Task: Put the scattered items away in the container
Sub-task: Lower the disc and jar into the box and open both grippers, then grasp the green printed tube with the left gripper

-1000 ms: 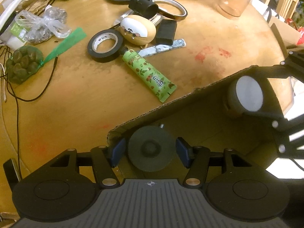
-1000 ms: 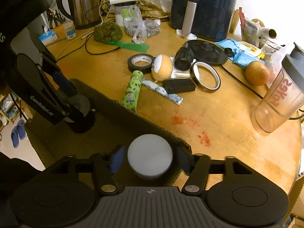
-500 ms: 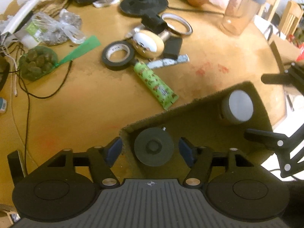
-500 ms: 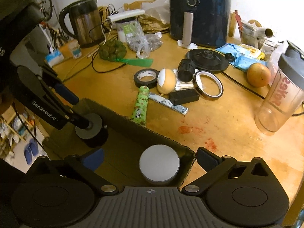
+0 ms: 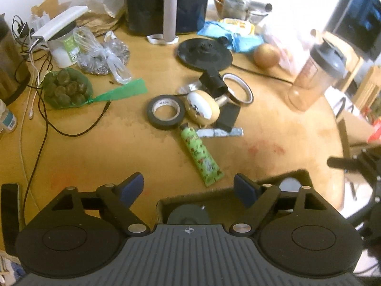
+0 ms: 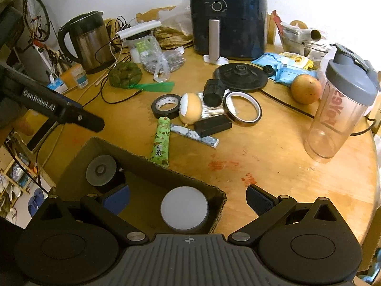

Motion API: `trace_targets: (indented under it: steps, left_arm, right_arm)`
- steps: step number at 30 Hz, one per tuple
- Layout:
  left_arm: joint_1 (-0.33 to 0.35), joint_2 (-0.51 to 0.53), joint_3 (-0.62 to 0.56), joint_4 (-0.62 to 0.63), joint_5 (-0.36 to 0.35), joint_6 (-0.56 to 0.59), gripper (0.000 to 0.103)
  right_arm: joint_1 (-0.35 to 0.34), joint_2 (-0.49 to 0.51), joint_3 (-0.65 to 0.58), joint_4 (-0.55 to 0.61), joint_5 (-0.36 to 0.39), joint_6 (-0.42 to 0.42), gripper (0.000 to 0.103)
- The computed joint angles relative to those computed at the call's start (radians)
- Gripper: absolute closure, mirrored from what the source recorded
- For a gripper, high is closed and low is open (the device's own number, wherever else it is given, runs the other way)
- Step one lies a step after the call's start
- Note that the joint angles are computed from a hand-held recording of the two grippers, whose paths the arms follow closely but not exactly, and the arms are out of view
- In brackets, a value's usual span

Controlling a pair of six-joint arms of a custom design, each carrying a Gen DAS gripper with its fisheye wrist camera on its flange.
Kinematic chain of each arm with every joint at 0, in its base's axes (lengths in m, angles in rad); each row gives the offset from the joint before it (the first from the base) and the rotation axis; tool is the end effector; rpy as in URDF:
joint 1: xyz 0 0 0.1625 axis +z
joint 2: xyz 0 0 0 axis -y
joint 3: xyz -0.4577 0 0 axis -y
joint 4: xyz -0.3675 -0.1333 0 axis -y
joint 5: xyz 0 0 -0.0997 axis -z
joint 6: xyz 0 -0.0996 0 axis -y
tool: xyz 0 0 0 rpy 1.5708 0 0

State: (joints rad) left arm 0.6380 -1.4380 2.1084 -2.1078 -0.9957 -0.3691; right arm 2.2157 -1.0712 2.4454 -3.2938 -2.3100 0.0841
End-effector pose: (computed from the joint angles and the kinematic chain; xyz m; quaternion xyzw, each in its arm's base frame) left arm -0.2388 -0.4104 0.2917 0.2843 0.9138 -0.1206 0.2638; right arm 0.2993 -0.2878 0.1687 0.1939 -0.8998 0.2780 0.2747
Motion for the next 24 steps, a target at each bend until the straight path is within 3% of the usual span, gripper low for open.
trace_targets:
  steps: [10, 24]
  left_arm:
    - [0.035, 0.026, -0.008, -0.017, -0.053, -0.011, 0.019]
    - [0.082, 0.109, -0.059, -0.011, -0.058, -0.040, 0.019]
  right_arm:
    - [0.005, -0.003, 0.013, -0.010, -0.021, 0.032, 0.000]
    - [0.018, -0.017, 0.032, -0.001, -0.077, 0.104, 0.000]
